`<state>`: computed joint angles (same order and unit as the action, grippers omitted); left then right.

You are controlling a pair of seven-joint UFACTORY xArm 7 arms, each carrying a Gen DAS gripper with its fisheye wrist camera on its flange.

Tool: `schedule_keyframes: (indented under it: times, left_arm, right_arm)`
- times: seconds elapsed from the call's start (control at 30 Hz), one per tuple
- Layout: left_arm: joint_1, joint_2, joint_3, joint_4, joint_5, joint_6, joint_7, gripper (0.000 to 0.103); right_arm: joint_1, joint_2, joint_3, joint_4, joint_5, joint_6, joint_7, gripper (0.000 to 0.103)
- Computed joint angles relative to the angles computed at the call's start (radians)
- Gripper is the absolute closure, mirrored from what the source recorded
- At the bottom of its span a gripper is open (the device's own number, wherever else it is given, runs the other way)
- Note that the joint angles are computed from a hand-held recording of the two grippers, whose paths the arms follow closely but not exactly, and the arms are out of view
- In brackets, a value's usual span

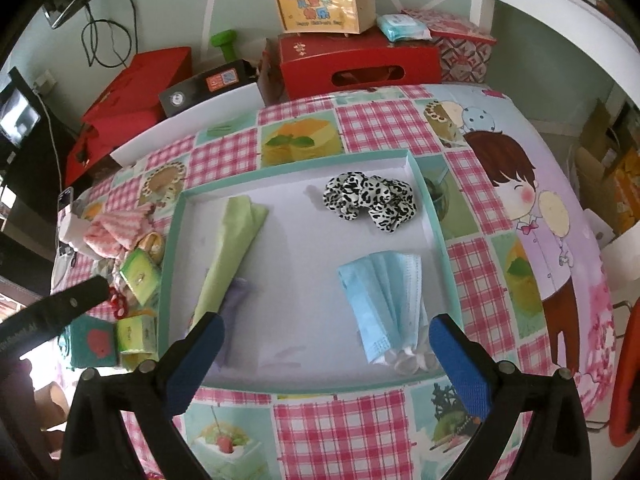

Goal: Organize soft objects
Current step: 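Drop the scrunchie into the tray with the right tool while the left tool lays the cloth inside, then move both open tools from the tray toward the pile of items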

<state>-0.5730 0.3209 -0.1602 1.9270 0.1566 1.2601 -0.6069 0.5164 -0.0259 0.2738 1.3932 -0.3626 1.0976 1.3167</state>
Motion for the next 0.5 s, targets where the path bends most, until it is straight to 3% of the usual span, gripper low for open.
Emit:
schedule_keyframes:
  times: [0.5]
  left_arm:
    - [0.115, -0.163, 0.004, -0.181, -0.052, -0.072, 0.026, 0.004]
  right_arm:
    - [0.053, 0.090, -0.004, 0.126, -0.015, 0.045, -0.036, 0.000]
